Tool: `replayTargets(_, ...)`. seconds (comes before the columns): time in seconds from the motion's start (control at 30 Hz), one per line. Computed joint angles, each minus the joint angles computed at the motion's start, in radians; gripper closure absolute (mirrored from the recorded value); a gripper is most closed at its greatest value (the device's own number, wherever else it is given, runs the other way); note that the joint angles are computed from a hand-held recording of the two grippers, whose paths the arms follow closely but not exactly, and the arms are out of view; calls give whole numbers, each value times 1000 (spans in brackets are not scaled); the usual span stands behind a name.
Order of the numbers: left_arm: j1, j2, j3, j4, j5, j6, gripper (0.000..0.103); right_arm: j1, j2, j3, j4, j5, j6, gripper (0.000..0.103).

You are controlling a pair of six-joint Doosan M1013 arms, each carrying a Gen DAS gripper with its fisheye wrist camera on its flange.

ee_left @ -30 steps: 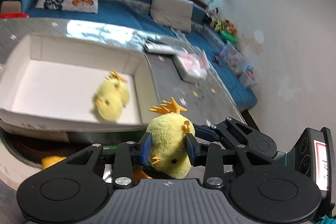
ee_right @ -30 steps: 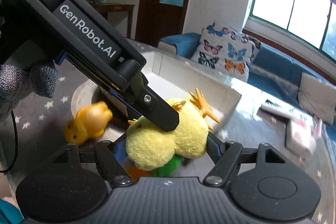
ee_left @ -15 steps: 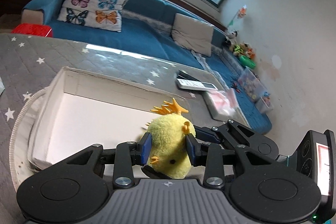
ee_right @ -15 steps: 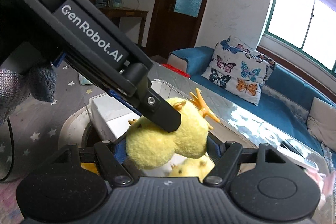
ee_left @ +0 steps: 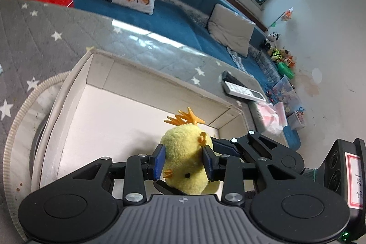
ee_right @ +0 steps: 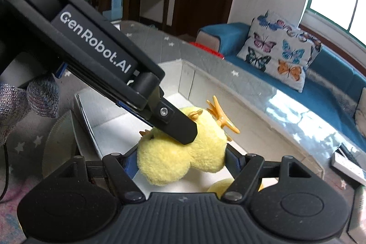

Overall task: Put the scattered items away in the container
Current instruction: 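Lift the second chick with both grippers and lower it into the box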

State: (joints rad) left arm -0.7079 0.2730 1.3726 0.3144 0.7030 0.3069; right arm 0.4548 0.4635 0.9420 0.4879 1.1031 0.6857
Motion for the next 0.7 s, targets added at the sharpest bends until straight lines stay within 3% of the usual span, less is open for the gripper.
replayTargets(0.4, 20, 13, 7, -76, -10, 36, 66, 7, 55, -78, -58, 106, 71, 28)
replayTargets(0.7, 19, 13, 11, -84, 2, 31, 66, 16, 54, -76, -65, 101, 76, 28)
